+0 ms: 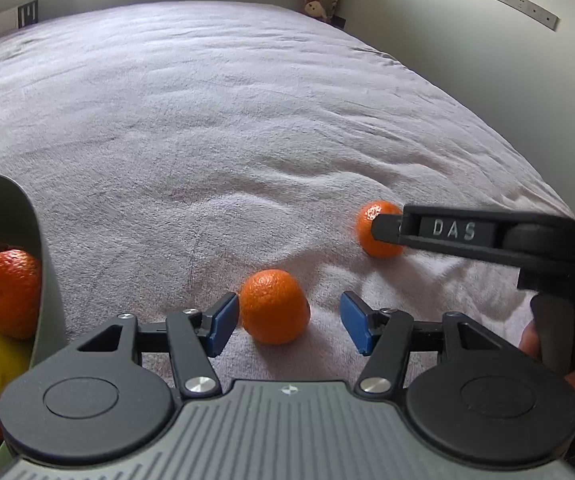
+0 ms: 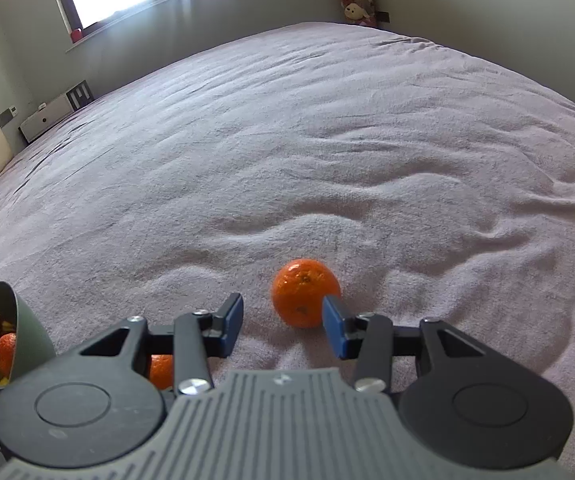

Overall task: Organize fruits
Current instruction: 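Grasp a tangerine with the left tool while the right tool grasps the other tangerine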

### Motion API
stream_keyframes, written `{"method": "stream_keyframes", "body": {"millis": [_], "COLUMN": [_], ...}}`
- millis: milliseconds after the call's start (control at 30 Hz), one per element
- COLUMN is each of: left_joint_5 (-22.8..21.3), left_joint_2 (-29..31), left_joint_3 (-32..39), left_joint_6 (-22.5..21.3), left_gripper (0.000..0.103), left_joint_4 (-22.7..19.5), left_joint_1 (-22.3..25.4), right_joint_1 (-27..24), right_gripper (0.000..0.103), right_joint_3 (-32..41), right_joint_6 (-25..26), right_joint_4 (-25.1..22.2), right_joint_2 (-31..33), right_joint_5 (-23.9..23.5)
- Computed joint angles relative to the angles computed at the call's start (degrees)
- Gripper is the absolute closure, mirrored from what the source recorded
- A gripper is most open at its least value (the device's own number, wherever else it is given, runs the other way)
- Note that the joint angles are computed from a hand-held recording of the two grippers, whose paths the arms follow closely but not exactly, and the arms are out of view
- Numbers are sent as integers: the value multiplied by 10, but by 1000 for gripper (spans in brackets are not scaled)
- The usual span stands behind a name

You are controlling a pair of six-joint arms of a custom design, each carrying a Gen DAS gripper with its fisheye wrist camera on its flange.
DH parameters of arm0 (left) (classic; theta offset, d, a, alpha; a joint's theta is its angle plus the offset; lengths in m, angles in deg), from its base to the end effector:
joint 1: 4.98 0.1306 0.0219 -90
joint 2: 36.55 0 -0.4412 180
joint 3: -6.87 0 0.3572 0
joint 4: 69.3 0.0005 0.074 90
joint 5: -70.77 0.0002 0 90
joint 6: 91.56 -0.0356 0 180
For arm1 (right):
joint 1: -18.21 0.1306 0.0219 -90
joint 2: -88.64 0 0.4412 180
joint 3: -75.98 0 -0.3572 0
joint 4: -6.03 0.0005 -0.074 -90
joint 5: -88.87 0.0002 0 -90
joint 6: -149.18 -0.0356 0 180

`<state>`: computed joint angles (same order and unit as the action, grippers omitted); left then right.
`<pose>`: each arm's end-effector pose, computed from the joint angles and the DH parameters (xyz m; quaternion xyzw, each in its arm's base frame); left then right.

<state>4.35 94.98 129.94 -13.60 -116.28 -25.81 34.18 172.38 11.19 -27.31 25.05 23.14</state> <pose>0.6752 -0.2727 0.3204 0.3227 0.8794 -0.2168 0.2750 0.5975 0.1553 0.3180 0.3195 0.8739 -0.0065 0.3664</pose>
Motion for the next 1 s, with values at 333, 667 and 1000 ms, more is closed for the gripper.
{"method": "stream_keyframes", "body": {"millis": [333, 667, 1000], "left_joint_5": [-6, 4, 12], "left_joint_2": [34, 50, 37], "left_joint_3": [55, 82, 70], "left_joint_6": [12, 19, 21], "left_gripper": [45, 55, 56], "left_joint_4": [-51, -80, -73], "left_joint_1": [1, 3, 5], "right_joint_1": [-17, -21, -20], "right_gripper": [60, 60, 63], "right_joint_3": [17, 27, 29], "right_joint_6": [-24, -16, -33], "right_joint_4": [-15, -13, -18], "right_joint_2": [27, 38, 31], "right_joint_5": [-13, -16, -27]}}
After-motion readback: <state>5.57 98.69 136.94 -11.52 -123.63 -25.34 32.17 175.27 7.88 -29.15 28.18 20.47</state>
